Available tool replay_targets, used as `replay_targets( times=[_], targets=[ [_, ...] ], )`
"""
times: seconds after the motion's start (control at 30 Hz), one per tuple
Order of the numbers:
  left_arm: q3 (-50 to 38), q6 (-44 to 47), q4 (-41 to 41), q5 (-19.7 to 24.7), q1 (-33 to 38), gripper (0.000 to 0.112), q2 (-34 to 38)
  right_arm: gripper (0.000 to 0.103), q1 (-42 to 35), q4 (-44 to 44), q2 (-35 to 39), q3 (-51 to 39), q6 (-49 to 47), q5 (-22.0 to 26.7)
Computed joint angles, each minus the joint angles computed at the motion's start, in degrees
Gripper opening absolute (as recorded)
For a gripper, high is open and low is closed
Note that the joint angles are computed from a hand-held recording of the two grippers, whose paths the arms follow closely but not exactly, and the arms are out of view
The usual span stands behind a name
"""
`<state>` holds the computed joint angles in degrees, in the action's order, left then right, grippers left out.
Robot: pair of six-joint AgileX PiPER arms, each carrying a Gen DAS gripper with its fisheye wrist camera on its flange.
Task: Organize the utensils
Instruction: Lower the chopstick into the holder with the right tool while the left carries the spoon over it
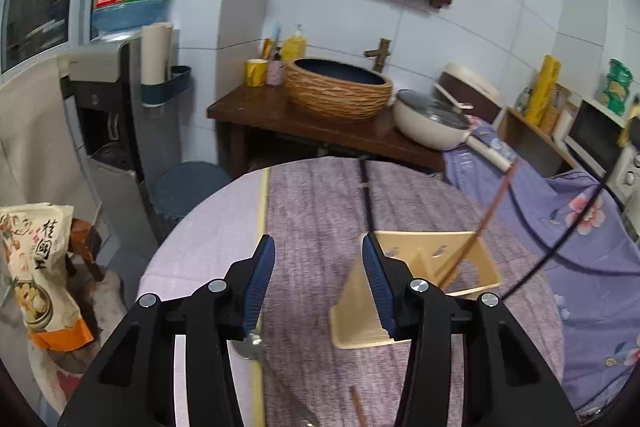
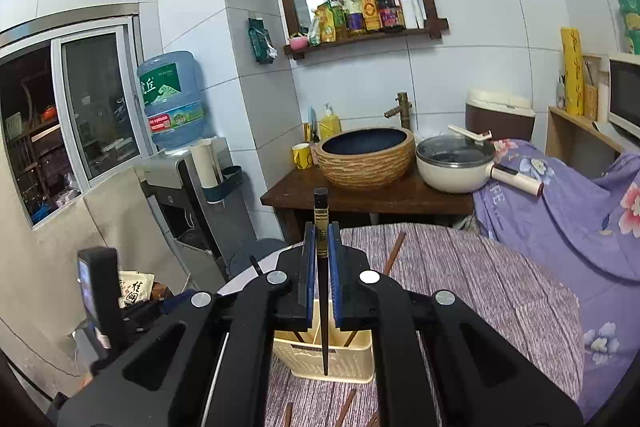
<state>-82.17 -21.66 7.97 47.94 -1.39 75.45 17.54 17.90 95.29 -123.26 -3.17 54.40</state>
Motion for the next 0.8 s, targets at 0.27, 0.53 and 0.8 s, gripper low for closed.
replay_targets(
  times=[0.27, 0.53, 0.8],
  targets=[
    [1.97, -1.99, 7.21, 3.41, 4.62, 0.059, 3.77, 0.007, 0.37, -0.71, 3.20, -8.82, 2.22, 2.92],
    [11.65, -13.10, 14.43, 2.60, 0.85, 0.062, 10.01, 0.007, 1.96, -2.09, 0.07, -2.24, 1.33, -0.88],
    [10.64, -19.90, 18.44, 2.98, -1.26, 0.054, 16.15, 0.007, 1.79, -1.34, -1.68, 1.18, -0.19, -1.93]
  ],
)
